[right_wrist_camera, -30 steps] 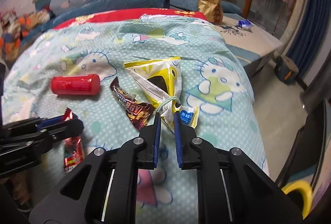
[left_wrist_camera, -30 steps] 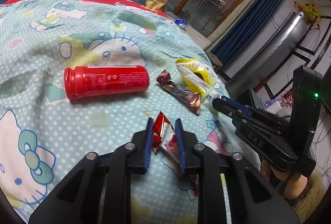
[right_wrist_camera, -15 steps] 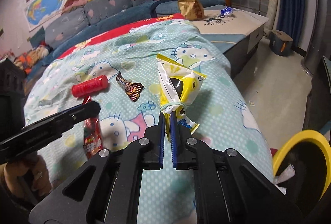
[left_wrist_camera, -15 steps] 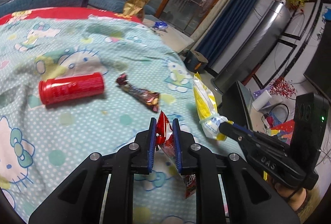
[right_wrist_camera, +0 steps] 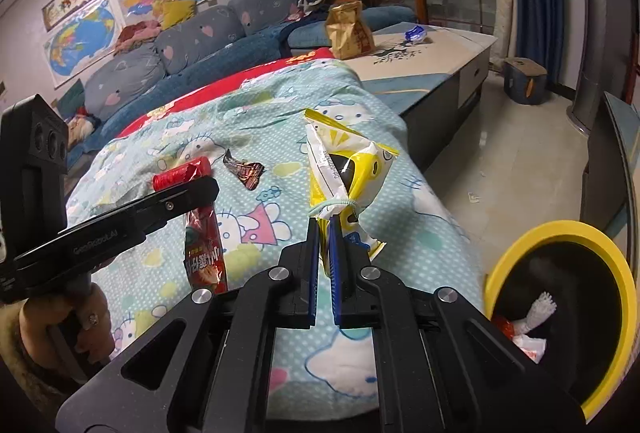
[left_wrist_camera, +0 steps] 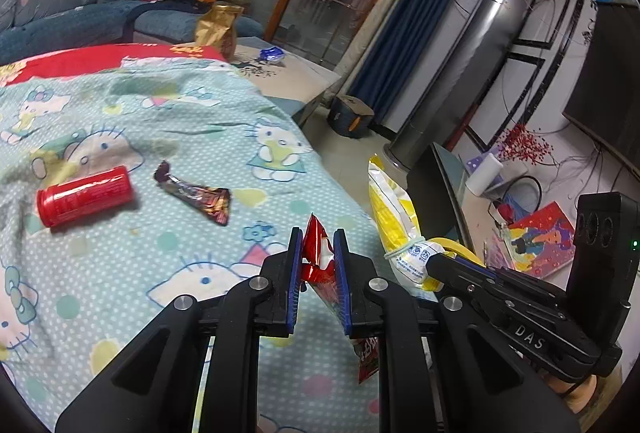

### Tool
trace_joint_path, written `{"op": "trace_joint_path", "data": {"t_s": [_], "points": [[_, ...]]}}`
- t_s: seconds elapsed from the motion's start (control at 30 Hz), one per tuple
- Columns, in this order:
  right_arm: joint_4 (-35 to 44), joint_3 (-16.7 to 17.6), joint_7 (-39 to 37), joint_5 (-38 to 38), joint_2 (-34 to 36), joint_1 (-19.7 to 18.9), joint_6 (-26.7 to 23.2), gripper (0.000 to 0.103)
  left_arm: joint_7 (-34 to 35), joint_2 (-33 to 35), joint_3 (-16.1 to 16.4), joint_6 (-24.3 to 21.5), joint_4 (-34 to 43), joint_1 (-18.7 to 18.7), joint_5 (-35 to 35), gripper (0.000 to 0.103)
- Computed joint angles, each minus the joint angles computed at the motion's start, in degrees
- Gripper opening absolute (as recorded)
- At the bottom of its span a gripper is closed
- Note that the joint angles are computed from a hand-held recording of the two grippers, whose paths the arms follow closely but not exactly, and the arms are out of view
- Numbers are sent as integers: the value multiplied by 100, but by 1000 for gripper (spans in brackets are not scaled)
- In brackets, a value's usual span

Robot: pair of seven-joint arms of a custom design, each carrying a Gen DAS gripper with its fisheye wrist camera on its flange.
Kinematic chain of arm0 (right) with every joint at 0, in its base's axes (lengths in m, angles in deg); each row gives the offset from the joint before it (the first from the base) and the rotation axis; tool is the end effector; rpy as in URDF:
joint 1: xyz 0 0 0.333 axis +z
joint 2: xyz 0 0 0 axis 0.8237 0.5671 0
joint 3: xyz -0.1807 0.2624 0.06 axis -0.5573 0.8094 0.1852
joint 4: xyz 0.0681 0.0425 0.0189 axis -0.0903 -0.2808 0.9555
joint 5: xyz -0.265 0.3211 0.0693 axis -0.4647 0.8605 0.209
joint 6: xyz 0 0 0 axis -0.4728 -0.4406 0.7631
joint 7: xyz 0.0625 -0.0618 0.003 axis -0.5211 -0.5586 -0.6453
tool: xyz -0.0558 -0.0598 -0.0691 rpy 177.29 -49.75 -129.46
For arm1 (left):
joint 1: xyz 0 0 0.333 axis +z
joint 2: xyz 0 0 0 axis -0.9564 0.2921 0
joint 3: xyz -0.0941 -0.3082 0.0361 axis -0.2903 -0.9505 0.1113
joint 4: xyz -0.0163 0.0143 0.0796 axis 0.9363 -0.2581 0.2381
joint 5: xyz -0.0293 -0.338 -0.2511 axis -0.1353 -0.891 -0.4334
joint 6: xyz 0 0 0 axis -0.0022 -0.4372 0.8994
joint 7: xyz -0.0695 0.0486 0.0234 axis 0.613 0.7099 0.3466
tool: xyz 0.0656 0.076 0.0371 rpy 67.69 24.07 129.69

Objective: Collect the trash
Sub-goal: 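Carry the red-and-white and yellow wrappers over the bin with both tools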

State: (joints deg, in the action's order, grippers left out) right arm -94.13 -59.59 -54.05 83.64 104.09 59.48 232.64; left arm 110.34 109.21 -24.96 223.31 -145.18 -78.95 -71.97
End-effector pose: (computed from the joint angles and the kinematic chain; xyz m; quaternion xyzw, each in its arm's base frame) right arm 0.6939 0.1884 0.3801 -0.7600 0.4863 -0.1119 0.4164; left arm 0.6663 -0.1868 0.3560 -0.6737 0.5700 -0.4382 0.1709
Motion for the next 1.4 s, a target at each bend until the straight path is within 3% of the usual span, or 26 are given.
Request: {"op": "trace_joint_path", "data": {"t_s": [0.23, 0.83, 1.4], "points": [[-272, 8, -401, 616, -257, -168, 68, 3, 97, 40, 0, -54, 133, -145, 58, 15], [-840, -576, -1025, 1780, -788, -78, 317, 3, 513, 387, -280, -347, 819, -406, 310, 15], [-1166, -996, -937, 2054, -941, -163, 568, 3, 1056, 749, -302, -594, 1469, -835, 414, 15]]}}
